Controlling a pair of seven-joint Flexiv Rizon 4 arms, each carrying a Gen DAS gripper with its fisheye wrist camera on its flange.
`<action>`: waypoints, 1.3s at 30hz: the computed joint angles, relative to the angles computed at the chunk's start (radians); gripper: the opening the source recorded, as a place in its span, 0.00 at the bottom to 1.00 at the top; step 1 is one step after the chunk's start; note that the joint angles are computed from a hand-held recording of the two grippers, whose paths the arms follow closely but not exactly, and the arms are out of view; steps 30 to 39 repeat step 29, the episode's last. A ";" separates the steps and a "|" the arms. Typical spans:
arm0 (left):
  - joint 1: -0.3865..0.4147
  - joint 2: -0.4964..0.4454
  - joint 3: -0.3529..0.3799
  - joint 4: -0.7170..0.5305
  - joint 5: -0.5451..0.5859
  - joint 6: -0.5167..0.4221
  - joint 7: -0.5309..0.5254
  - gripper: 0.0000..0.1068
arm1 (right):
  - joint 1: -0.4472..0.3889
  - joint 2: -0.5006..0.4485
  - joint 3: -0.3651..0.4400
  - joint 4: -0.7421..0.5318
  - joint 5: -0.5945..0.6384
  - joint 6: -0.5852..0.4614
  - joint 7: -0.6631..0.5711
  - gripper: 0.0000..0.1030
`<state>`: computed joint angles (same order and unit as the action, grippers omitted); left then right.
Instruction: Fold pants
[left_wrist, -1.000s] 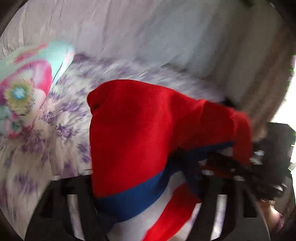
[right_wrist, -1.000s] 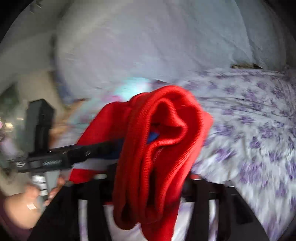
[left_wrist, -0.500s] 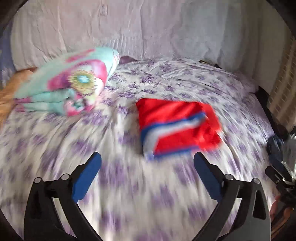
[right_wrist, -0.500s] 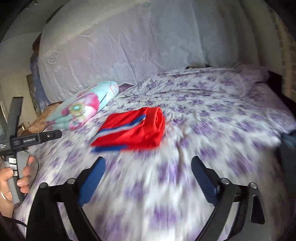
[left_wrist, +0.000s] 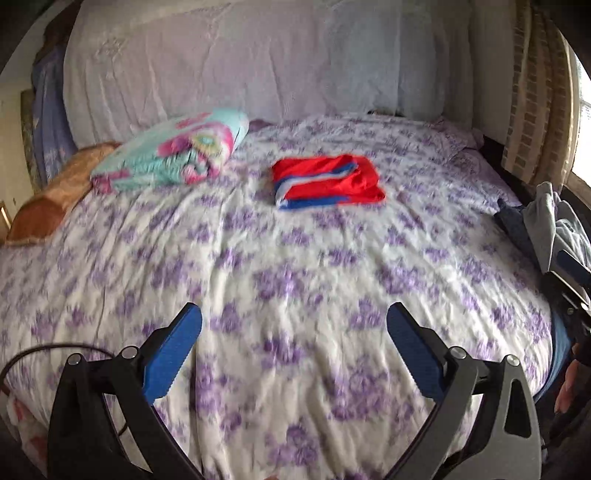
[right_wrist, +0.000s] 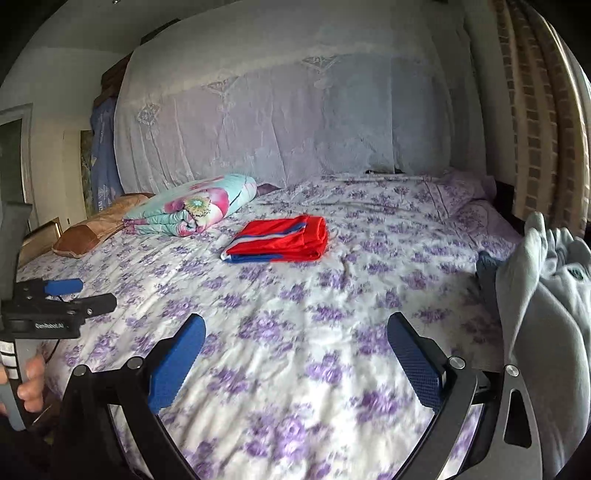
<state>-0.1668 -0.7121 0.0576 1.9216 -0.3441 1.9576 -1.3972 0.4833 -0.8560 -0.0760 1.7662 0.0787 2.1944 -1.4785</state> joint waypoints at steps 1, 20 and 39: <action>-0.018 -0.001 0.020 0.009 -0.014 0.006 -0.002 0.92 | 0.003 0.003 0.004 0.015 0.004 0.009 -0.001 0.96; -0.025 0.019 0.017 0.114 -0.041 0.186 0.002 0.92 | 0.085 0.048 -0.025 0.106 0.126 0.047 -0.106 0.96; -0.018 0.019 0.005 0.097 -0.077 0.100 0.027 0.92 | 0.069 0.051 -0.016 0.103 0.126 0.036 -0.096 0.96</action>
